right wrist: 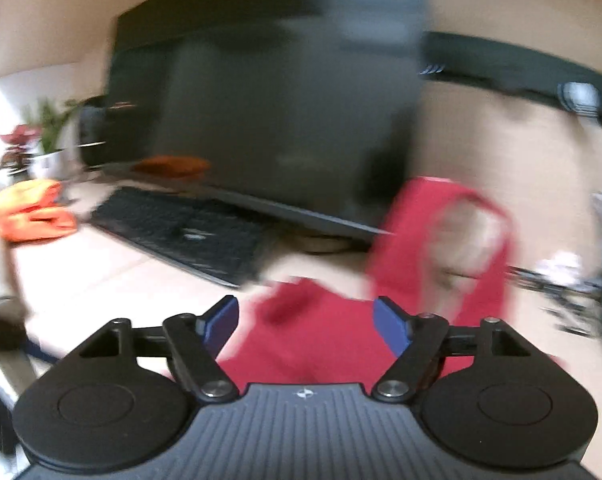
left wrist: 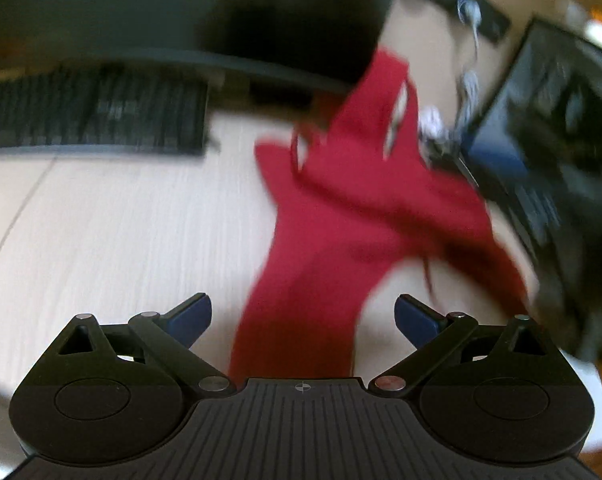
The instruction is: Fold clothes
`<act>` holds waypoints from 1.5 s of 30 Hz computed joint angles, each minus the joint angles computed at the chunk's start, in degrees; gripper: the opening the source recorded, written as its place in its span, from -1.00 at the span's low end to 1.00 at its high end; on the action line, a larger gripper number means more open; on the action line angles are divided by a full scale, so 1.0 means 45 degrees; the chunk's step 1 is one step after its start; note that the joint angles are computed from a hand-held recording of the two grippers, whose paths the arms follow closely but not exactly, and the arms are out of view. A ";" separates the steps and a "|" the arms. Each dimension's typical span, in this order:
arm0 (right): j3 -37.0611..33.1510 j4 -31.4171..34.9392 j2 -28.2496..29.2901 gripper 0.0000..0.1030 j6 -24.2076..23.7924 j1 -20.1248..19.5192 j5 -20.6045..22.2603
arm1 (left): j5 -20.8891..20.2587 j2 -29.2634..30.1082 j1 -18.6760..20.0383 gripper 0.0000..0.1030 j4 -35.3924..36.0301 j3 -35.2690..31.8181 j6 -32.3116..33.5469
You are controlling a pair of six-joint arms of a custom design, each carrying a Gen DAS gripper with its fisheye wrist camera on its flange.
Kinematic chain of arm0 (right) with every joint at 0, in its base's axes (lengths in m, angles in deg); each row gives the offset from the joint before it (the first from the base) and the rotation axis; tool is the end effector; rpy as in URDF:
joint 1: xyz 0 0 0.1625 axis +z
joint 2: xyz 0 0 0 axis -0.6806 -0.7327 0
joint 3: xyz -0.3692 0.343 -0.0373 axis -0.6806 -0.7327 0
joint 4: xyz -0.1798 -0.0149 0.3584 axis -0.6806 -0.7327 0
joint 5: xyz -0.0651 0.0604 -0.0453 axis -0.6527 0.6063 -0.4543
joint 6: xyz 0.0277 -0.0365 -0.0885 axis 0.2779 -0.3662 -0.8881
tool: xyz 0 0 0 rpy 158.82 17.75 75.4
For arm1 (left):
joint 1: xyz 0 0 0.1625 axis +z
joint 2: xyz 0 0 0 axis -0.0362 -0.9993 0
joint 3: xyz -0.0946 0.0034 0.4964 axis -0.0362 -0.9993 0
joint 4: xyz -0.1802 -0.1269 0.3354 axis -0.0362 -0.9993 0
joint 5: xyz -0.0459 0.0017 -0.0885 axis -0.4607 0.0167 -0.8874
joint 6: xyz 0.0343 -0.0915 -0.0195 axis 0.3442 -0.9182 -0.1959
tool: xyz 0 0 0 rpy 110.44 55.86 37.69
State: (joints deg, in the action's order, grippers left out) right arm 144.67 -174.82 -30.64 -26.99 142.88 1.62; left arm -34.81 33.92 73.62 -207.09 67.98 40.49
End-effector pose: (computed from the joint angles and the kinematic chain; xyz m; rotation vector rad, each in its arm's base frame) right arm 0.2925 -0.8302 0.1033 1.6761 -2.3251 0.8541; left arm -0.0729 -0.7973 0.2848 0.3200 2.4967 -1.0337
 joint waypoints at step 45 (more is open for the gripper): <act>0.7568 -0.9029 -0.2674 0.75 -0.6357 -0.2827 -0.2775 | 0.2111 -0.0249 -0.1505 0.91 -0.5494 0.5464 0.6202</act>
State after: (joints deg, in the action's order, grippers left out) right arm 178.72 -215.45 -42.67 -55.59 130.15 -10.87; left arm -25.31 32.80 66.85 -231.82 92.57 68.40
